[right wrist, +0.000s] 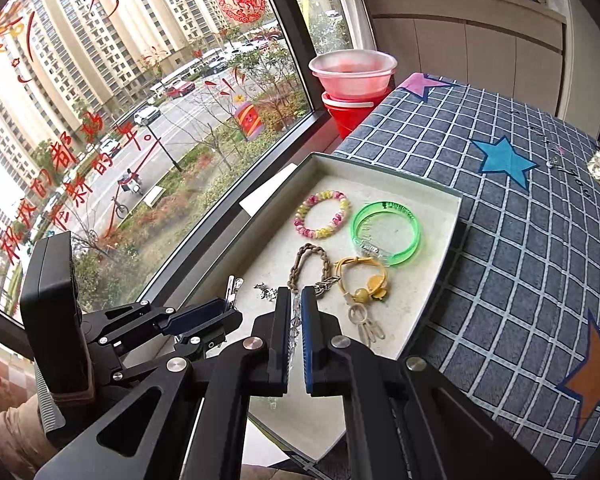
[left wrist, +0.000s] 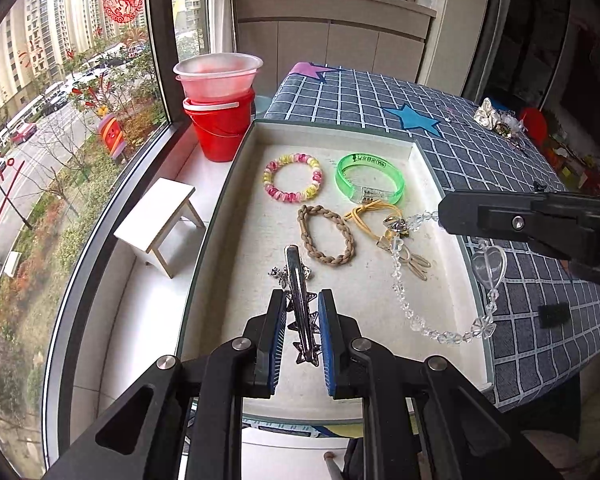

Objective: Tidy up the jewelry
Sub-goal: 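Carry the hair clip and crystal bracelet into the white tray and open both tools, then move the left tool to the black snap clip while the right tool reaches the black claw clip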

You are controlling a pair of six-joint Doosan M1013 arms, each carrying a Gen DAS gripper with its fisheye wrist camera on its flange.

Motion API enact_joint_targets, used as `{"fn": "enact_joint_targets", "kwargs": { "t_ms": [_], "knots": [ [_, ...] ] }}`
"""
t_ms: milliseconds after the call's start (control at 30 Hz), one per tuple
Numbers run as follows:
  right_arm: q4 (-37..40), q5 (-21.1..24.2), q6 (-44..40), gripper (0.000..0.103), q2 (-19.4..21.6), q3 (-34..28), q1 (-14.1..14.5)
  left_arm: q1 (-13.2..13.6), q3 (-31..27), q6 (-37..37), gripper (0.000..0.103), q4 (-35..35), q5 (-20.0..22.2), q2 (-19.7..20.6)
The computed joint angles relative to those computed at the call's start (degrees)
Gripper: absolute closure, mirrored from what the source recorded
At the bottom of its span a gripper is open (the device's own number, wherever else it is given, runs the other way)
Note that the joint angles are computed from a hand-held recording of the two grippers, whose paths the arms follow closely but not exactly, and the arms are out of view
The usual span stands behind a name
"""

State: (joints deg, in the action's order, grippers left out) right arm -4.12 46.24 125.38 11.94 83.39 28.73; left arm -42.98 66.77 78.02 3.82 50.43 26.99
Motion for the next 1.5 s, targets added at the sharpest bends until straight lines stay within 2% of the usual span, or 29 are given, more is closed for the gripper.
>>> {"fn": "enact_joint_targets", "kwargs": {
  "t_ms": [233, 700, 1033, 1133, 1200, 1333, 1367, 1400, 1433, 1467, 1500],
  "knots": [
    [3.5, 1.2, -0.3, 0.098, 1.8, 0.9, -0.7, 0.0, -0.4, 1.1, 0.079, 0.2, 1.5, 1.1],
    [3.9, 3.8, 1.2, 0.098, 2.4, 2.9, -2.2, -0.7, -2.2, -0.3, 0.079, 3.2, 5.4, 3.2],
    [4.6, 6.0, 0.7, 0.096, 3.5, 1.9, -2.3, -1.3, -2.6, -1.9, 0.079, 6.5, 5.9, 3.3],
    [4.4, 4.9, 1.3, 0.085, 2.9, 2.3, -2.4, -1.4, -2.7, -2.4, 0.079, 7.2, 5.9, 3.2],
    [3.7, 4.0, 1.9, 0.055, 2.3, 2.6, -2.2, -1.5, -2.9, -2.7, 0.079, 7.9, 6.0, 3.2],
    [0.5, 2.3, 3.8, 0.052, 0.8, 3.1, -1.7, -1.8, -3.3, -2.6, 0.078, 8.7, 6.2, 3.1],
    [-0.6, 2.2, 4.6, 0.050, 0.3, 3.3, -1.6, -1.9, -3.4, -2.6, 0.076, 9.0, 6.2, 3.0],
    [-2.0, 2.1, 5.6, 0.045, -0.1, 3.6, -1.4, -1.9, -3.4, -2.7, 0.047, 9.2, 6.0, 3.0],
    [-3.5, 2.0, 6.6, 0.043, -0.7, 3.9, -1.3, -2.1, -3.1, -3.5, 0.004, 9.9, 5.4, 2.7],
    [-4.8, 1.9, 7.8, 0.041, -1.4, 4.5, -1.2, -2.4, -2.1, -4.9, 0.000, 11.5, 3.6, 2.0],
    [-5.9, 1.8, 9.0, 0.040, -2.1, 5.1, -1.2, -2.7, -1.3, -6.0, 0.000, 13.1, 1.7, 1.3]
  ]
}}
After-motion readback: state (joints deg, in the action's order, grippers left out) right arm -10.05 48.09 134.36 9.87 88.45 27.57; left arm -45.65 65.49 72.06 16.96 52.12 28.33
